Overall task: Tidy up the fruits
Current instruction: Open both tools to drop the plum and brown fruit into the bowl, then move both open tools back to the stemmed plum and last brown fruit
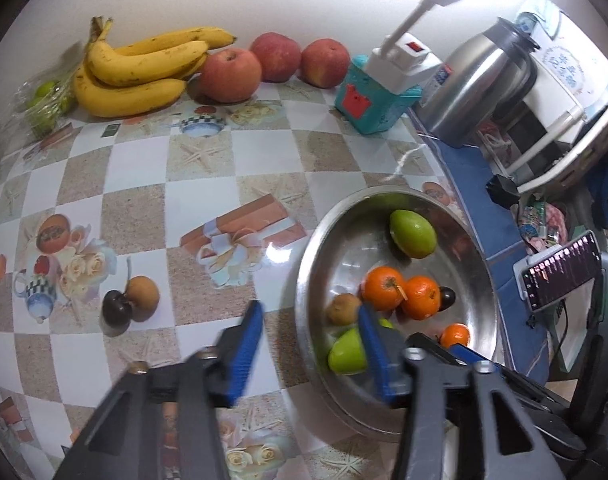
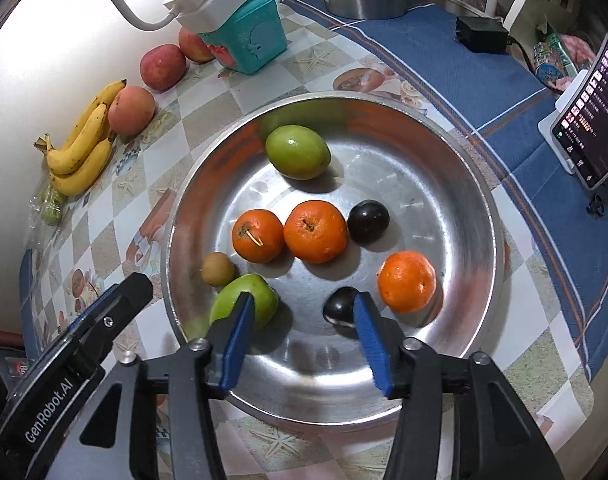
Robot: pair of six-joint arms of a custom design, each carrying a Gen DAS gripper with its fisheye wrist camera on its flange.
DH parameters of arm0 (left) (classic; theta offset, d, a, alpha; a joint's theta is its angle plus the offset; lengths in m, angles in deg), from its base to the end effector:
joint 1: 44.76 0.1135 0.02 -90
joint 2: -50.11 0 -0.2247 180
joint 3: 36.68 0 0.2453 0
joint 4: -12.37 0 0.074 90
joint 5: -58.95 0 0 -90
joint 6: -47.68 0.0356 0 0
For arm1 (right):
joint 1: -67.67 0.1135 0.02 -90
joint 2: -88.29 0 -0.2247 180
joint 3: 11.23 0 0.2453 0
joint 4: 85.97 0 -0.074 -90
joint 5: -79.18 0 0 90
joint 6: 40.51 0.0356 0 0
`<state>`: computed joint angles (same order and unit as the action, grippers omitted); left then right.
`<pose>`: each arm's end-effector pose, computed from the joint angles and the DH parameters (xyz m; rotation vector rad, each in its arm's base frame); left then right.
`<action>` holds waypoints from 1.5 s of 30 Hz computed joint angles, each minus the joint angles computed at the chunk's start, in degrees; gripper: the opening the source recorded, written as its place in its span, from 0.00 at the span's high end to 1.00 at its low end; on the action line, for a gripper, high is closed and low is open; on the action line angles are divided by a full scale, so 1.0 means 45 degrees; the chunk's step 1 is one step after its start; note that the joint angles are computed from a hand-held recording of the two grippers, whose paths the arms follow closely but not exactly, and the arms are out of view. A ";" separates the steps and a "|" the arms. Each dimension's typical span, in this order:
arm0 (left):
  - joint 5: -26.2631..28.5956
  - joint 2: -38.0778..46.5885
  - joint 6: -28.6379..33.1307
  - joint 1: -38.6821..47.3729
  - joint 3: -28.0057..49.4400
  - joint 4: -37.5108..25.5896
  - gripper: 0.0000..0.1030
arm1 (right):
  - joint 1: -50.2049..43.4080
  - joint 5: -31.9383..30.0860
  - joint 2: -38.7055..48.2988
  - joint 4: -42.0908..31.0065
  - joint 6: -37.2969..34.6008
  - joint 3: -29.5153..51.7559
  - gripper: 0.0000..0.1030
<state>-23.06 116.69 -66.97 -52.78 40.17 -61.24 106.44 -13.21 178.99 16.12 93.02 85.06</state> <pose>0.2182 -0.0357 0.2658 -0.3477 2.6890 -0.3624 0.2331 0.1891 0.2577 0.1117 2.9146 0.3443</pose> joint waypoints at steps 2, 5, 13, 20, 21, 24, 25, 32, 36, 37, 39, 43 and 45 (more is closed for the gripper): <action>-0.0161 0.0071 -0.0017 0.0208 0.0101 -0.0275 0.33 | -0.0034 -0.0054 -0.0041 0.0076 0.0031 -0.0084 0.41; -0.0332 -0.0027 0.0072 0.0657 0.0088 -0.0606 0.26 | -0.0093 -0.0279 -0.0241 0.0344 0.0107 -0.0355 0.30; -0.1314 -0.0356 0.0819 0.2366 -0.0026 -0.1580 0.06 | 0.0099 -0.0286 -0.0289 0.0625 -0.0030 -0.0399 0.17; -0.3931 -0.0596 0.1992 0.3198 -0.0053 -0.2035 0.03 | 0.0371 -0.0118 0.0013 0.0687 -0.0073 -0.0190 0.17; -0.4146 -0.0639 0.2197 0.3381 -0.0085 -0.2050 0.03 | 0.0424 -0.0119 0.0066 0.0689 -0.0111 -0.0150 0.17; -0.4333 -0.0820 0.2801 0.4280 -0.0228 -0.2056 0.02 | 0.0660 0.0105 0.0303 0.0570 -0.0260 0.0148 0.17; -0.4239 -0.0888 0.2990 0.4687 -0.0268 -0.2044 0.02 | 0.0741 0.0177 0.0377 0.0535 -0.0302 0.0244 0.17; -0.3590 -0.1131 0.3676 0.6358 -0.0276 -0.2045 0.02 | 0.1392 0.0264 0.0871 0.0552 -0.0337 0.0752 0.16; -0.3181 -0.1101 0.3844 0.6966 -0.0224 -0.1998 0.02 | 0.1888 0.0246 0.1041 0.0720 -0.0192 0.1085 0.16; -0.3094 -0.1092 0.3890 0.7120 -0.0217 -0.1984 0.02 | 0.2023 0.0235 0.1095 0.0767 -0.0187 0.1219 0.16; -0.2874 -0.1052 0.4017 0.7571 -0.0219 -0.1933 0.02 | 0.2388 0.0205 0.1310 0.0874 -0.0187 0.1617 0.16; -0.2542 -0.0977 0.4135 0.8642 -0.0249 -0.1837 0.02 | 0.3035 0.0541 0.2021 0.0796 -0.0264 0.2723 0.16; -0.2347 -0.0915 0.4242 0.9156 -0.0286 -0.1735 0.02 | 0.3332 0.0781 0.2664 0.0454 -0.0413 0.3659 0.16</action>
